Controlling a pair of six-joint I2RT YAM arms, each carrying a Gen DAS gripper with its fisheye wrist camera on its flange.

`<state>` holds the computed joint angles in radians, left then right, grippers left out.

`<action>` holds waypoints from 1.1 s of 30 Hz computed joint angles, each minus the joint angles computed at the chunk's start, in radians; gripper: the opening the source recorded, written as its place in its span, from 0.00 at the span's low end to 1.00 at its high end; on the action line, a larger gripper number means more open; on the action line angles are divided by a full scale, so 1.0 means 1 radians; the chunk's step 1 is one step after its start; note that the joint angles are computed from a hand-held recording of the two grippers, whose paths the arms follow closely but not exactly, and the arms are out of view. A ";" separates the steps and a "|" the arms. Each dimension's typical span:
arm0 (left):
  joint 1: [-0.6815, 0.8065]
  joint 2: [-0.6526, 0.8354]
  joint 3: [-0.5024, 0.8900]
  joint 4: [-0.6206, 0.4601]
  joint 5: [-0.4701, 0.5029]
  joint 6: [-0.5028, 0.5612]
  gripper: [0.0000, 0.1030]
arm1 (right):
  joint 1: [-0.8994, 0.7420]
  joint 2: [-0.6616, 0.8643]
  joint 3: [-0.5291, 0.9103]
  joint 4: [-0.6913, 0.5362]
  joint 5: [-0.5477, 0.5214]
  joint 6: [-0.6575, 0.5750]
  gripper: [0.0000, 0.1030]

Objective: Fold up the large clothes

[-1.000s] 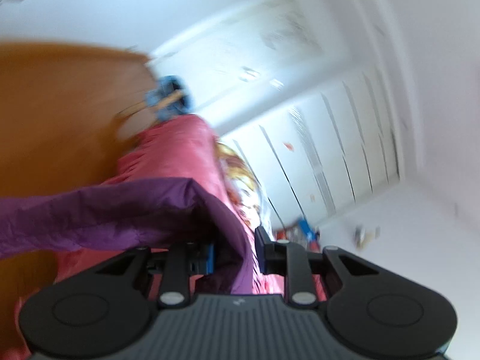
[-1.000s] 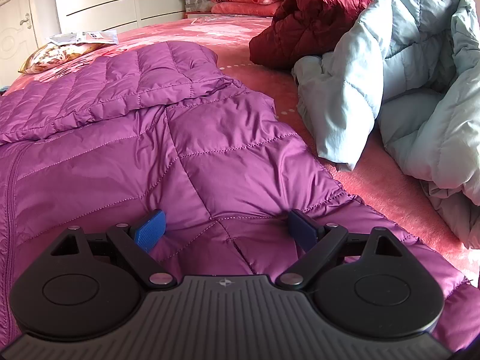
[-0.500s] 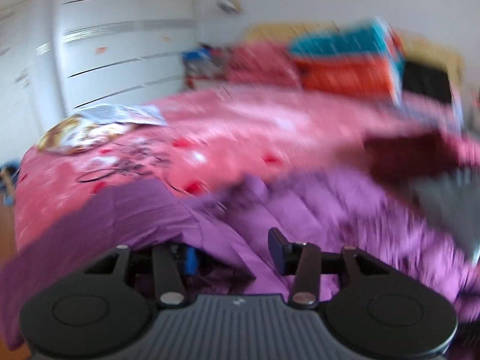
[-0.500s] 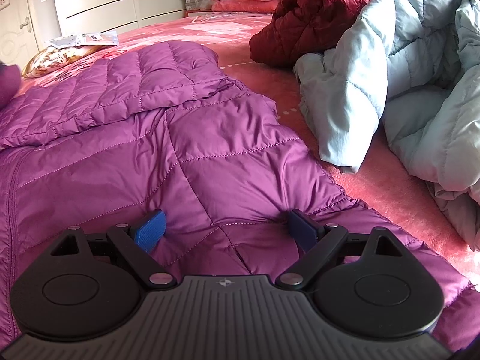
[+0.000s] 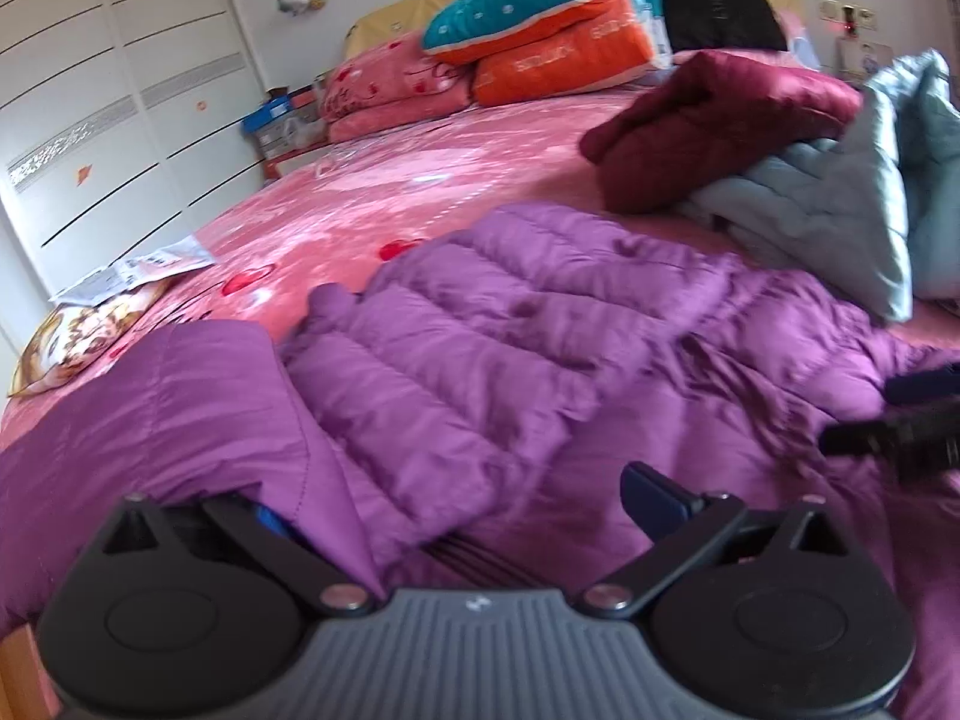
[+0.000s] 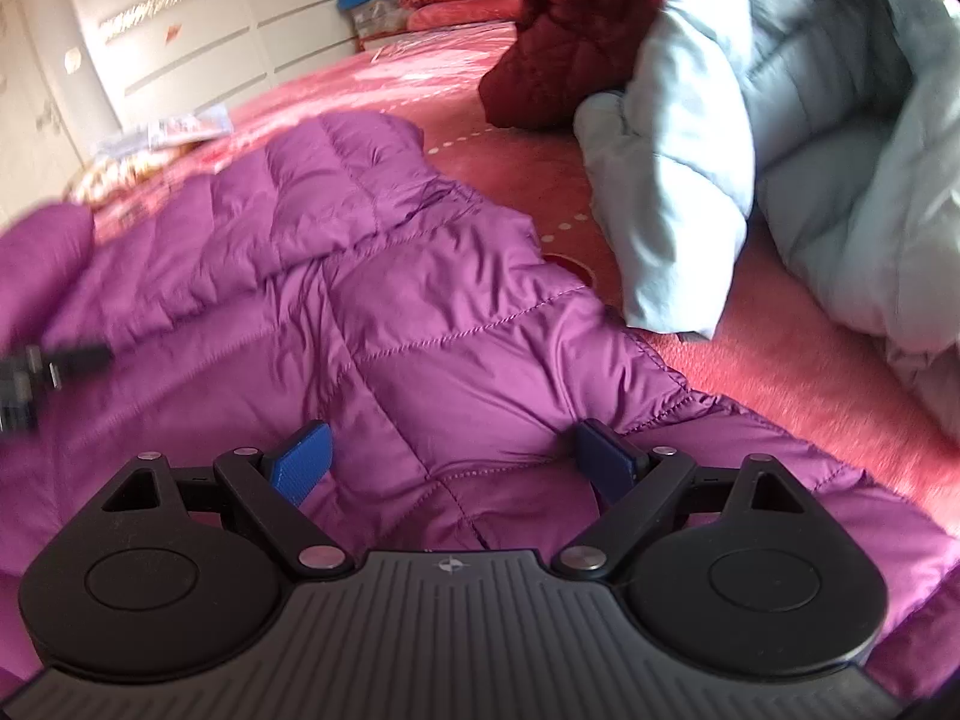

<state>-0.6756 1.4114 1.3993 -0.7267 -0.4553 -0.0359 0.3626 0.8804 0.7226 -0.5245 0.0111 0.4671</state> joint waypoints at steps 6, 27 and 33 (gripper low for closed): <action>-0.072 -0.037 -0.071 0.060 -0.057 0.035 0.99 | -0.136 -0.043 -0.046 0.060 -0.172 0.048 1.00; -0.028 -0.345 -0.436 0.255 0.101 -0.120 0.99 | 0.017 0.020 0.262 0.023 -0.307 -0.219 1.00; 0.052 -0.394 -0.534 0.385 0.222 -0.154 0.99 | 0.297 0.371 0.704 -0.056 -0.242 -0.410 1.00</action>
<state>-0.6238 1.0169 0.8654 -0.3419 -0.2329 -0.1896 0.6593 1.2510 1.4263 -0.5801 -0.2312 0.0566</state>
